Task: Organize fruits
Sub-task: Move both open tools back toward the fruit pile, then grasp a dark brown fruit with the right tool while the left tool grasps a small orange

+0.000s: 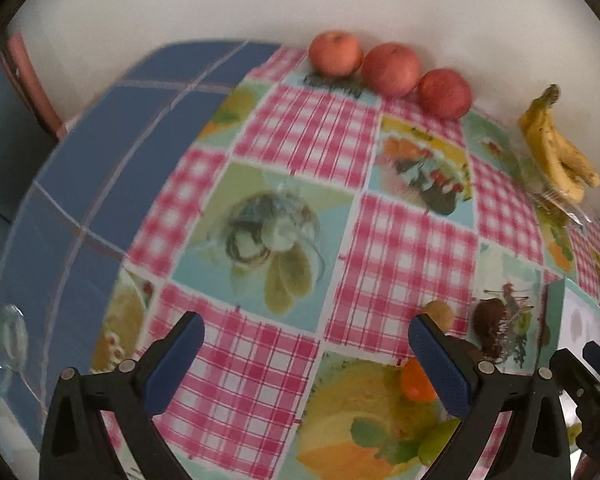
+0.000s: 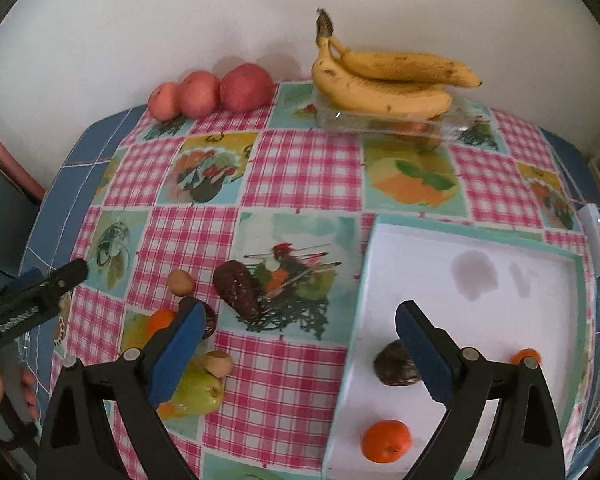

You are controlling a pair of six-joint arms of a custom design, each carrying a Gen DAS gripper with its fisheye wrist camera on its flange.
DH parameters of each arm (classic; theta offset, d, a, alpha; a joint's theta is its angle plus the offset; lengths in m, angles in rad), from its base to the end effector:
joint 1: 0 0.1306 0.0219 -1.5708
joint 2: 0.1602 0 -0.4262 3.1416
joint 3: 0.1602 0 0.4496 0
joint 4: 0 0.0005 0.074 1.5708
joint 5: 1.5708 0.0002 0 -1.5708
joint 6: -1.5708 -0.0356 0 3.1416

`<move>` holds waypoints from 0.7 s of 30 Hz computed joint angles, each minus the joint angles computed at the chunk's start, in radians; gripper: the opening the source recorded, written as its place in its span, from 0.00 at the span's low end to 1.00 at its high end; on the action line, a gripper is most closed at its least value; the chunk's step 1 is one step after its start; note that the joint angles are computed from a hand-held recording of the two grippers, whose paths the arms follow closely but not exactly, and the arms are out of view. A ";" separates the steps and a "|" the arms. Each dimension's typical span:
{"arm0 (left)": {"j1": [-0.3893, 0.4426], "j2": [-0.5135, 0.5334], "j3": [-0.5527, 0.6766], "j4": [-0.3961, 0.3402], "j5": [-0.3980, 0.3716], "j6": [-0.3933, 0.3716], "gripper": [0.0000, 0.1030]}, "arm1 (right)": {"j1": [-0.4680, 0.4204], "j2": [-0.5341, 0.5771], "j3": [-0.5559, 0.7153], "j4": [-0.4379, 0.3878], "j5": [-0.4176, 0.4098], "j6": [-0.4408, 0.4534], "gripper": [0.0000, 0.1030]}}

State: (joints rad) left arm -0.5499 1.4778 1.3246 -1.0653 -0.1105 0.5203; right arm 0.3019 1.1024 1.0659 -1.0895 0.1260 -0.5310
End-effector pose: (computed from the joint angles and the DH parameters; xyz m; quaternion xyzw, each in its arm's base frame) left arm 0.4557 -0.2753 0.3845 0.0049 0.9831 -0.0425 0.1782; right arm 0.3727 0.1108 0.4215 0.1251 0.9655 0.0329 0.2262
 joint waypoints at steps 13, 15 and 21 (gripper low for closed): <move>0.000 0.020 -0.021 0.000 -0.061 0.045 1.00 | 0.024 0.120 0.010 0.069 -0.005 0.009 0.92; 0.001 0.019 -0.018 -0.002 -0.055 0.040 1.00 | 0.027 0.135 0.011 0.087 -0.015 0.013 0.79; 0.004 0.019 -0.009 0.010 -0.026 0.039 1.00 | 0.045 0.175 0.016 0.126 -0.033 0.033 0.57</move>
State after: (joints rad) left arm -0.5454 1.4971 1.3159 -1.0555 -0.1361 0.5594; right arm 0.3465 1.2772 1.0817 -0.9632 0.0928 -0.4975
